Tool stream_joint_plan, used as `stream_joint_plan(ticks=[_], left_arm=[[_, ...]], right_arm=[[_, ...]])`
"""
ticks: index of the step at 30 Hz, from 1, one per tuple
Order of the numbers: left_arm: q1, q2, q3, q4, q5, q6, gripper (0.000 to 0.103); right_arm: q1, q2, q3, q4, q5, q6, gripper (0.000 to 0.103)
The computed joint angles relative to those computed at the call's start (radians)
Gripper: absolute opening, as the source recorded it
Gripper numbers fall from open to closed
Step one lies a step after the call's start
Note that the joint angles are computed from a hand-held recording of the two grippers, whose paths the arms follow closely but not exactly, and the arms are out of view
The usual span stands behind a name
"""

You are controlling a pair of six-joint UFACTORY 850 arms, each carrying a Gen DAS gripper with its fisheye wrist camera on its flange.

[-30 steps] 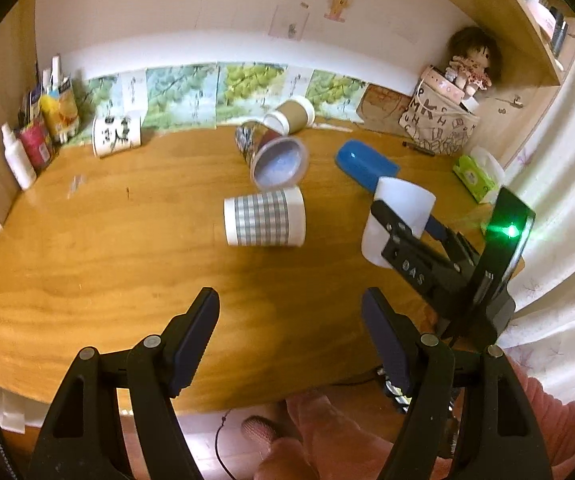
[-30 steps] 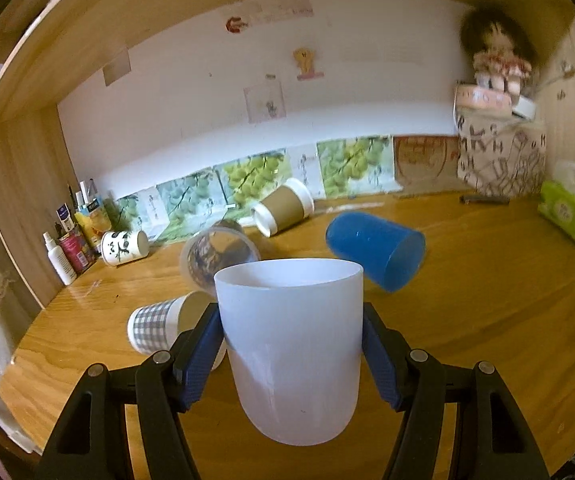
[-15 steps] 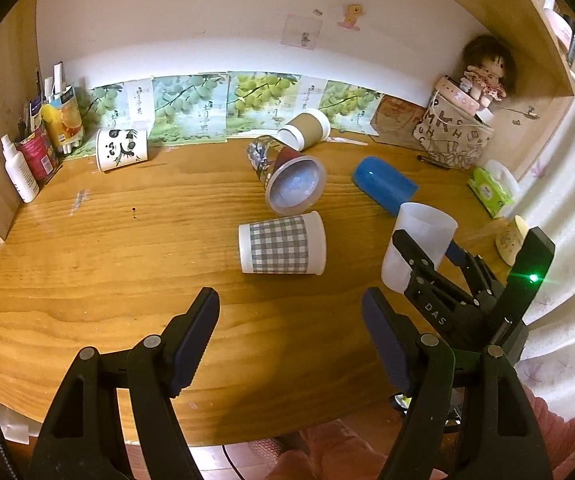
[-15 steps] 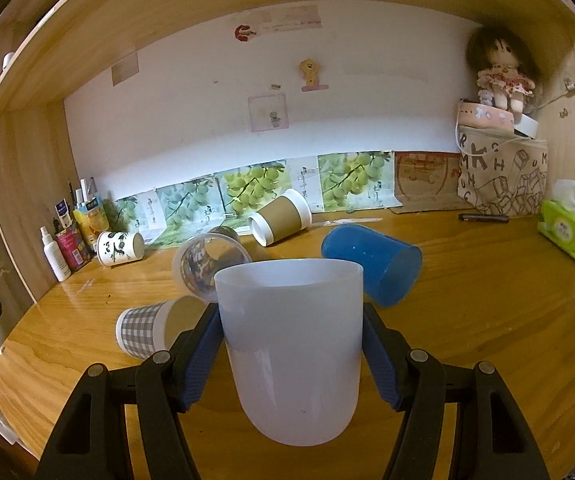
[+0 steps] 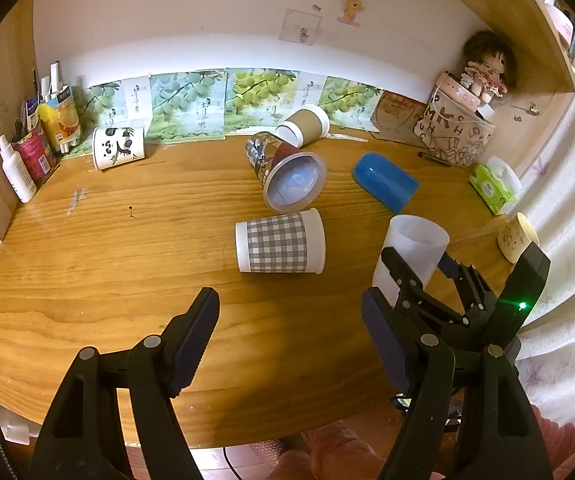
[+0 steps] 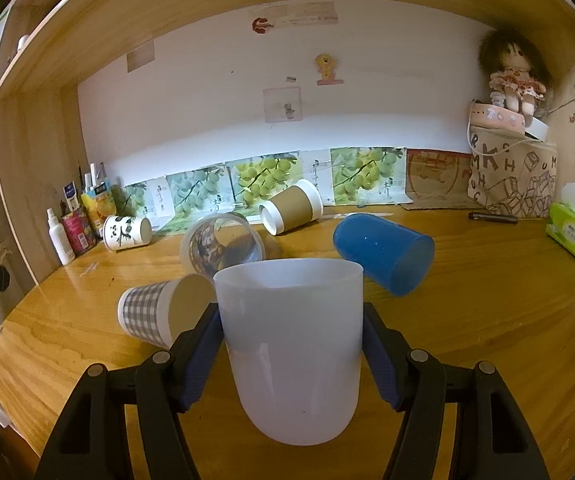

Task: Flip cup upright
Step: 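Lower the white cup upright onto the desk with the left gripper, then open the left gripper and withdraw it from the upright white cup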

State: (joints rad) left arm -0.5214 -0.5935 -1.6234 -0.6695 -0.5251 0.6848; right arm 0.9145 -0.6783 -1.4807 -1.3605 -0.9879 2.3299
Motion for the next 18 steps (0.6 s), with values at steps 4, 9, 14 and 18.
stream_joint_plan(ticks=[4,9,14,18], left_arm=[[-0.001,0.002,0.003,-0.002,0.003,0.002,0.077],[0.000,0.010,0.016,-0.004,0.004,0.011,0.077],[0.000,0.021,0.033,0.010,0.009,-0.008,0.077],[0.000,0.026,0.039,0.004,0.014,-0.007,0.077]], right_arm=[[0.005,-0.002,0.006,-0.001,0.003,0.015,0.068],[0.015,-0.008,0.007,0.001,-0.008,0.014,0.068],[0.022,-0.014,0.003,-0.021,-0.026,0.017,0.068],[0.017,-0.014,0.000,-0.029,-0.005,0.012,0.068]])
